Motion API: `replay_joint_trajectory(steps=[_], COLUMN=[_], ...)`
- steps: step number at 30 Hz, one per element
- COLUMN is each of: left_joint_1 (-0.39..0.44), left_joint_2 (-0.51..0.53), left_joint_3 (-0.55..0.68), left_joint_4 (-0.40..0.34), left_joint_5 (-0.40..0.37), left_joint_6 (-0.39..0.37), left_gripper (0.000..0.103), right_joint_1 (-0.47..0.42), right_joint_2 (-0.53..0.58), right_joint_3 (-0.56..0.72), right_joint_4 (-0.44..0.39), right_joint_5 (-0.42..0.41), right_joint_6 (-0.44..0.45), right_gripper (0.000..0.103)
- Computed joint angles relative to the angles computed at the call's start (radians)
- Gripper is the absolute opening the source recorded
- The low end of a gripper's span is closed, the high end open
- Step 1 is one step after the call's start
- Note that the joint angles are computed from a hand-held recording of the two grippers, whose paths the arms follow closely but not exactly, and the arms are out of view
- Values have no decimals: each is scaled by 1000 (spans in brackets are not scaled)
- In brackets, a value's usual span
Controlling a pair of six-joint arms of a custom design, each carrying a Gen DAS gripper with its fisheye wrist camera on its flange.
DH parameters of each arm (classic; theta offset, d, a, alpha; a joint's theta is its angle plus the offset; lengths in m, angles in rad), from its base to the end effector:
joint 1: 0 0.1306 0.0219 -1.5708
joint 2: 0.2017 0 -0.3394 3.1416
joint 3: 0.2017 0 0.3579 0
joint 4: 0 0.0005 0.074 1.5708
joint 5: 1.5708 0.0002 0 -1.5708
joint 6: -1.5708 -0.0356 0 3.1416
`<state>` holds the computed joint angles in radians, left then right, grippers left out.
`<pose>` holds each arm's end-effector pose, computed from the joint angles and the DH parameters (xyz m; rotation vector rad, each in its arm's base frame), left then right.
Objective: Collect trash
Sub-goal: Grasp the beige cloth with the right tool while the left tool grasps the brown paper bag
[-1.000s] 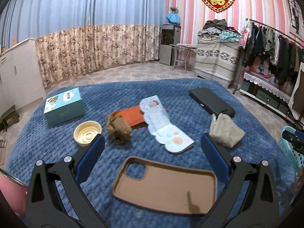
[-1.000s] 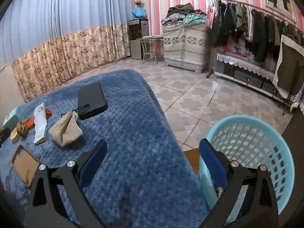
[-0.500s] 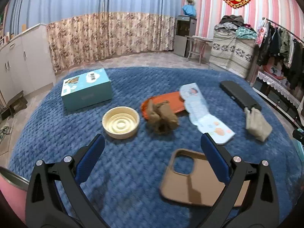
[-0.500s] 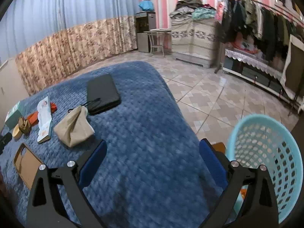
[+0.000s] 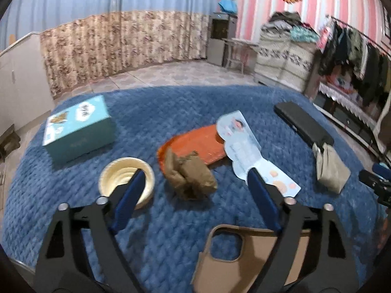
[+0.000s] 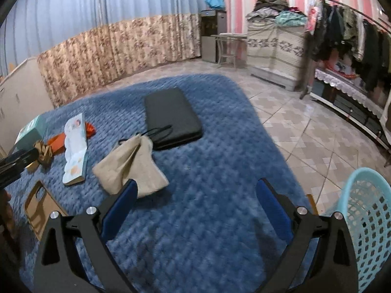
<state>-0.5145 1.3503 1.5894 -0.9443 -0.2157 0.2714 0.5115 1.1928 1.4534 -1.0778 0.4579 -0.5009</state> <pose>0.3917 -0.2133 0.4840 0.1618 2.2565 -0.1738 0.3398 0.1721 0.4796 0.1977 2.2754 -0.0272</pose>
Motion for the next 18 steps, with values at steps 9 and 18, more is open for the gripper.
replay_joint_trajectory(steps=[9, 18], left_joint_1=[8, 7], left_joint_2=[53, 39], left_joint_3=[35, 19], left_joint_4=[-30, -15], left_joint_5=[58, 45], left_joint_6=[2, 1], left_gripper=[41, 39], right_joint_1=[1, 24], right_joint_2=[74, 109], right_joint_3=[25, 44], right_joint_4=[48, 99], right_joint_5=[-80, -143], right_joint_6=[19, 109], right_gripper=[94, 22])
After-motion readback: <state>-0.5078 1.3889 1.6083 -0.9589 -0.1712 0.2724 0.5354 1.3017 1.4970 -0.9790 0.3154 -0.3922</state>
